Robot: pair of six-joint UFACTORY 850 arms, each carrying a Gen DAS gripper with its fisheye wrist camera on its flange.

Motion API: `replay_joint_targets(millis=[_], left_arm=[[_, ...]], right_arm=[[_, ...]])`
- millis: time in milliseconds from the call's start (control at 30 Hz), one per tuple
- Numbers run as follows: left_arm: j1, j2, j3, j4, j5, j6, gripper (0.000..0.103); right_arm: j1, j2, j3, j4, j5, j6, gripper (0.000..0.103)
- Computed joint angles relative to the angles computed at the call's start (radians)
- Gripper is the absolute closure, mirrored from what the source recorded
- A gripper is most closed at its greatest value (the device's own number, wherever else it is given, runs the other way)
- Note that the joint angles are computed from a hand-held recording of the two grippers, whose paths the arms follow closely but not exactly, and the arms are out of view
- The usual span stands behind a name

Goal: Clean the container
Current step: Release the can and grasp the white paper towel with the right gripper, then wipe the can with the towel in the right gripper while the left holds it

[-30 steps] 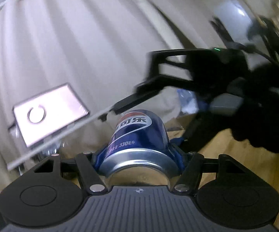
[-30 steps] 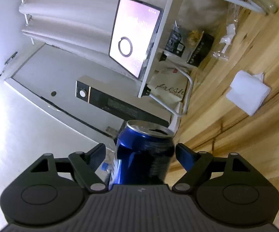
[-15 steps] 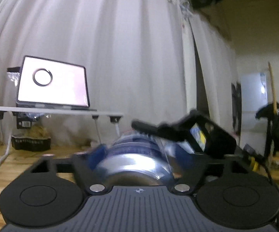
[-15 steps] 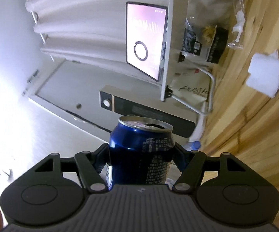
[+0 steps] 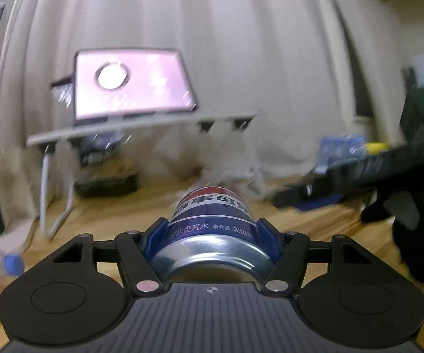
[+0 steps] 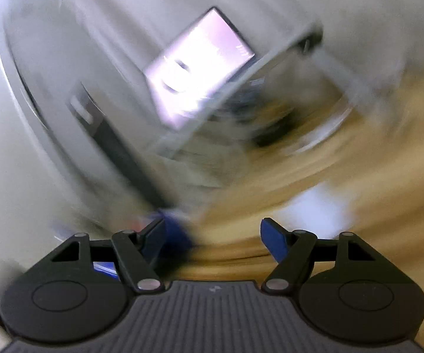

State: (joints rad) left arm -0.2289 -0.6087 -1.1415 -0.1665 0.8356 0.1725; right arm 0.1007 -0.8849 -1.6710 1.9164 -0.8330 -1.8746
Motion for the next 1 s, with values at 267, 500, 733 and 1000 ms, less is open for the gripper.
replay_joint_targets(millis=[267,500,733,1000], left_arm=[[0.003,-0.033,-0.041,-0.027,-0.059,0.000,0.036],[0.002,-0.032,-0.038,-0.027,-0.067,-0.004,0.036],[0.007,-0.039,-0.060,-0.025,-0.096,-0.006,0.036],[0.007,-0.039,-0.061,-0.024,-0.095,-0.004,0.036]], right_arm=[[0.106,-0.140,-0.293,-0.312,0.450,0.046,0.053],[0.145,-0.292,-0.538,-0.793,0.515,0.511,0.053],[0.150,-0.318,-0.589,-1.000,0.516,0.698,0.083],[0.122,-0.255,-0.501,-0.693,0.433,0.404,0.093]])
